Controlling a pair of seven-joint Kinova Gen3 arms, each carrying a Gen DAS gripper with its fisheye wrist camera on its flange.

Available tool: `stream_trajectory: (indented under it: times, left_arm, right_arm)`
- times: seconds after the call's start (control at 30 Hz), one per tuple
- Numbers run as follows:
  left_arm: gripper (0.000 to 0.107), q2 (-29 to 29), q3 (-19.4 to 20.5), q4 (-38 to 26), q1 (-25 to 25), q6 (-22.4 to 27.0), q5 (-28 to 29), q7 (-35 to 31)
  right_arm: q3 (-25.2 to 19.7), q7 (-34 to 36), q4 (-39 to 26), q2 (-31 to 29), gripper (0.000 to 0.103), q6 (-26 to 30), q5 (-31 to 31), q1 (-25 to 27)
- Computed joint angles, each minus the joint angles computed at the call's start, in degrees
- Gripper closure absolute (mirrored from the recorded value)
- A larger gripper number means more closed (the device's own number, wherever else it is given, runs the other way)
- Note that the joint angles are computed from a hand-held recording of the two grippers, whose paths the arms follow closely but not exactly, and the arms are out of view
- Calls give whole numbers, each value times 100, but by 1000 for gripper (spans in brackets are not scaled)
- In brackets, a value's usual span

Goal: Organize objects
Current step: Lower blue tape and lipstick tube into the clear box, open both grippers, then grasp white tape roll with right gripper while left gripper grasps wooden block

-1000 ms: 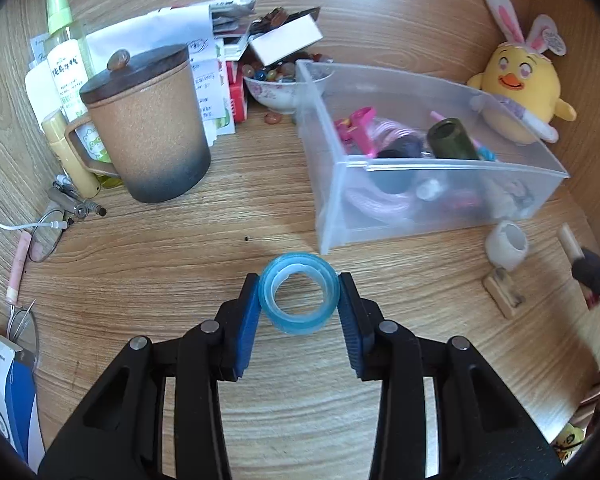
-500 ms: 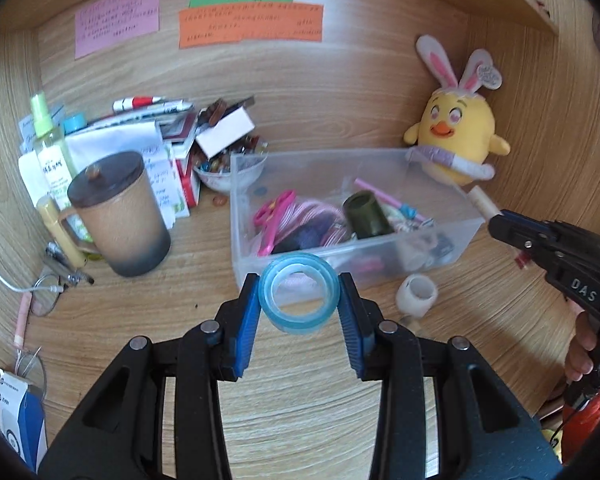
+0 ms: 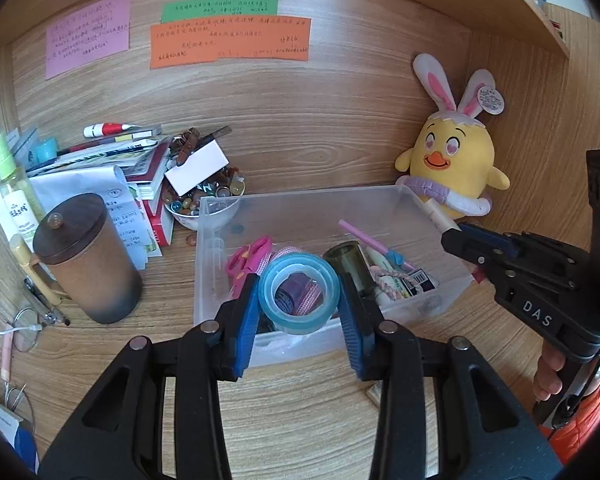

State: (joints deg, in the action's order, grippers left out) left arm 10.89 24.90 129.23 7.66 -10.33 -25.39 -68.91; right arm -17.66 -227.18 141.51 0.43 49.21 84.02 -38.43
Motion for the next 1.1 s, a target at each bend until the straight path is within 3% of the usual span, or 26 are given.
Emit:
stream_trajectory:
  times: [0.23, 0.33, 0.5, 0.57, 0.73, 0.83, 0.97, 1.1]
  left_arm:
    - [70, 421, -502, -498, 662, 496, 629, -642]
    - [70, 599, -202, -659, 419, 675, 753, -813]
    - [69, 685, -291, -748, 575, 783, 1090, -1209]
    - [66, 674, -240, -738, 559, 796, 1210, -1358]
    - [47, 489, 28, -542, 311, 625, 1475, -1667]
    - [45, 279, -221, -381, 525, 474, 1589, -1773]
    - [33, 85, -222, -164, 479, 354, 1542, -1740]
    - [32, -19, -121, 39, 324, 348, 1319, -1602]
  right_arm:
    - [349, 240, -184, 342, 89, -785, 371, 515]
    - [365, 227, -248, 528, 89, -908, 462, 611]
    - [401, 480, -340, 600, 89, -1106, 372, 751]
    - [427, 602, -353, 575, 89, -1240, 307, 806]
    - [387, 633, -246, 333, 89, -1375, 341, 811]
    - [316, 778, -202, 155, 87, -1296, 181, 718]
    - [152, 866, -67, -121, 74, -1134, -16, 500]
    - [-15, 948, 38, -242, 72, -1023, -221, 258]
